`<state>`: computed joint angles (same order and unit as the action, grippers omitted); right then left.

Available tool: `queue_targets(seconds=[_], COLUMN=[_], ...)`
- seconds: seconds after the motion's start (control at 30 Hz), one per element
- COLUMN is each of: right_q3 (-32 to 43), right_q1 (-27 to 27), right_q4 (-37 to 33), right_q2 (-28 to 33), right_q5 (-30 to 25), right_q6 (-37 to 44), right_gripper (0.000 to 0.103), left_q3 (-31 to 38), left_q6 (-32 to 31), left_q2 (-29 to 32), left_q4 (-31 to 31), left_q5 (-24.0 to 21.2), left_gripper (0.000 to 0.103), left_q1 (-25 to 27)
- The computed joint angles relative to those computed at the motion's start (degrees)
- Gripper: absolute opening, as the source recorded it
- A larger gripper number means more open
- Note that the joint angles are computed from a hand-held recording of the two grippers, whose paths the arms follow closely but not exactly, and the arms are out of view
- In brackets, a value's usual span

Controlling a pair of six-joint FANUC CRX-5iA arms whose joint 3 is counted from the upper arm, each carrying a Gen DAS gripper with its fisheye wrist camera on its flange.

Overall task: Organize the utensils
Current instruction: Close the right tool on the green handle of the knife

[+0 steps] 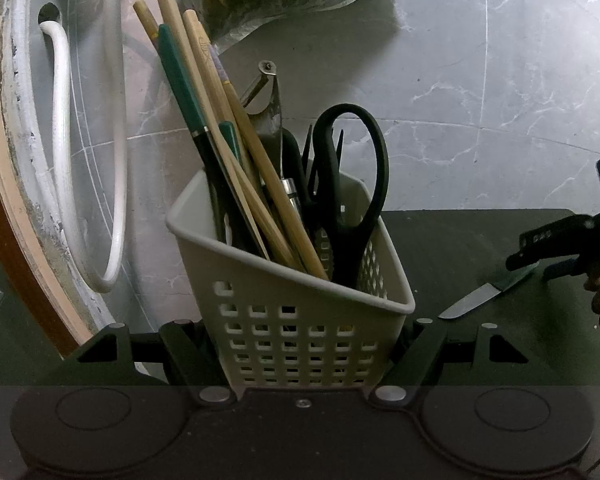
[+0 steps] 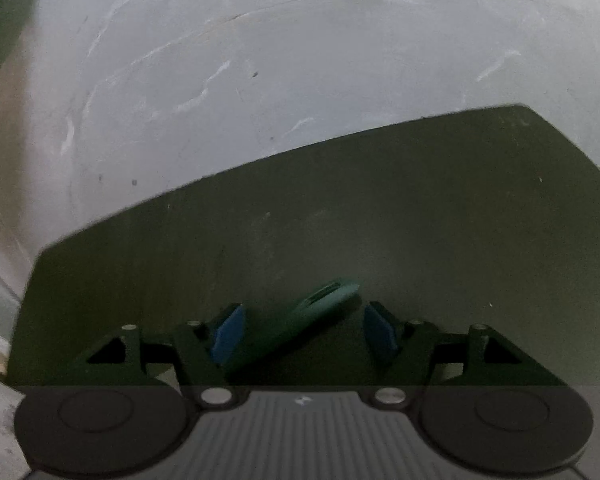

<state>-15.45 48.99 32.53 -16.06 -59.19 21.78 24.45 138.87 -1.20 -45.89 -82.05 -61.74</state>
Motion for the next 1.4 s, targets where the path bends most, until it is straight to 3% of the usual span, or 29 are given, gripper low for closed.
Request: queue_targets(seconds=[0.07, 0.13, 0.23, 0.33, 0.57, 0.8, 1.4], right_q3=[0.22, 0.18, -0.01, -0.21, 2.08, 3.00, 1.01], right_q1=[0.68, 1.22, 1.06, 0.92, -0.65, 0.10, 0.56], right_q4=[1.19, 2.85, 3.70, 3.53, -0.89, 0.25, -2.24], right_q2=[0.95, 1.79, 2.67, 2.71, 3.17, 4.50, 0.83], right_q5=[-0.49, -0.66, 1.51, 3.06, 3.41, 1.45, 3.76], right_q6=[0.82, 2.07, 4.79, 8.55, 15.80, 14.79, 14.06], right_gripper=[0.068, 0.049, 0.031, 0.022, 0.020, 0.020, 0.020], left_q3=[-0.11, -0.39, -0.77, -0.95, -1.22, -1.11, -2.94], left_q6=[-0.01, 0.24, 0.36, 0.07, 0.32, -0.10, 2.04], left_q2=[-0.09, -0.24, -0.52, -0.72, -0.85, -0.93, -2.05], left_q4=[0.11, -0.10, -0.17, 0.14, -0.05, 0.63, -0.93], left_q5=[0.12, 0.24, 0.40, 0.62, 0.89, 0.89, 1.99], left_gripper=[0.076, 0.076, 0.076, 0.076, 0.076, 0.076, 0.076], left_q1=[0.07, -0.13, -0.27, -0.08, -0.16, 0.23, -0.73])
